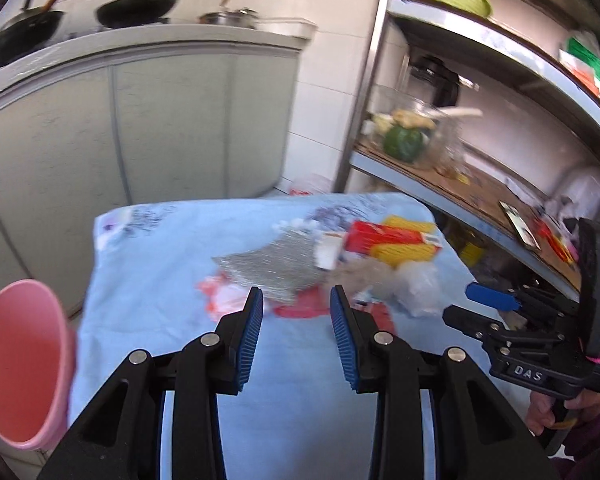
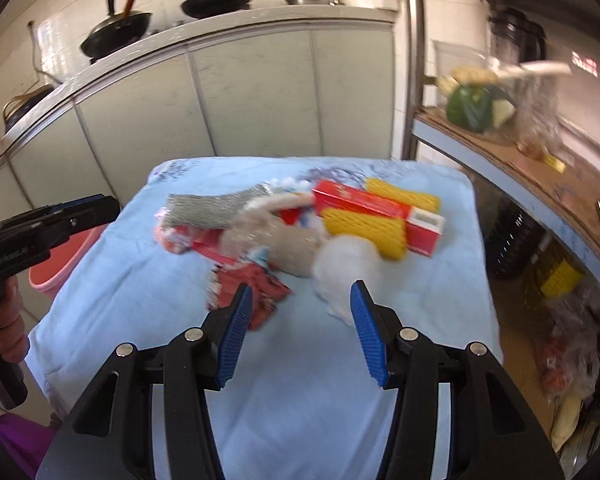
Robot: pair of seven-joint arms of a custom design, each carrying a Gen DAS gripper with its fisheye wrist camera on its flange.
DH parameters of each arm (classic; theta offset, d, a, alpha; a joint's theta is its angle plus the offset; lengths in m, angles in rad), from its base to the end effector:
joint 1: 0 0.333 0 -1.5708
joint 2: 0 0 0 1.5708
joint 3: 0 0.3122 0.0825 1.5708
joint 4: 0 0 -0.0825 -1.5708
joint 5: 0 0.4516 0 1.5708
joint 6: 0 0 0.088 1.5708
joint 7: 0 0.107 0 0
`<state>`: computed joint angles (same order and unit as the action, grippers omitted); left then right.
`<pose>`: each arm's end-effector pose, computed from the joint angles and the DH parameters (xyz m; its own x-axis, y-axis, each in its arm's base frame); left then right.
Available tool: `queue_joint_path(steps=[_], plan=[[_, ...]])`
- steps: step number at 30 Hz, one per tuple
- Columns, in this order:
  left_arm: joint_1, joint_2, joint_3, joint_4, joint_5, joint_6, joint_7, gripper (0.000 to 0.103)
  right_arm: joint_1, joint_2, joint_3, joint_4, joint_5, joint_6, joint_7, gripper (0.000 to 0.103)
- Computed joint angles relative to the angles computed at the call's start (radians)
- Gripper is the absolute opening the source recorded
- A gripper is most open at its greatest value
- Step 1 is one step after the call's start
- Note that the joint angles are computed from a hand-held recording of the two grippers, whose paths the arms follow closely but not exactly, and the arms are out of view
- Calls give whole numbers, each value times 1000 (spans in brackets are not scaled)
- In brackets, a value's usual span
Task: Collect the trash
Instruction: 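Move both open tools back over the trash on the table, then grasp the crumpled foil wrapper with left tool while right tool grasps the white plastic bag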
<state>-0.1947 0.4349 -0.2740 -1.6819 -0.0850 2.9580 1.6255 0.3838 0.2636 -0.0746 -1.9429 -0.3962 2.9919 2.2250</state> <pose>0.7041 -0.3176 0.4213 -0.4187 -0.8964 0.1457 -0.6411 0.1781 -0.7465 0.6650 0.2444 0.3933 0.0866 -0.9880 -0.1278 -0.7071 0.0294 -0.7065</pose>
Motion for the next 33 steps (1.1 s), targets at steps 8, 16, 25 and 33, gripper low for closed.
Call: queue_joint_path(steps=[8, 16, 25, 33], plan=[[-43, 143, -25, 183, -12, -200, 58, 34, -68, -4, 43, -42, 108, 28, -66, 52], [-127, 252, 54, 337, 74, -312, -61, 44, -125, 27, 106, -20, 281, 32, -207, 59], [-111, 251, 29, 337, 67, -328, -69, 46, -98, 109, 84, 87, 357, 3, -276, 62], [-114, 252, 25, 336, 63, -339, -51, 46, -89, 177, 68, 175, 338, -45, -272, 62]])
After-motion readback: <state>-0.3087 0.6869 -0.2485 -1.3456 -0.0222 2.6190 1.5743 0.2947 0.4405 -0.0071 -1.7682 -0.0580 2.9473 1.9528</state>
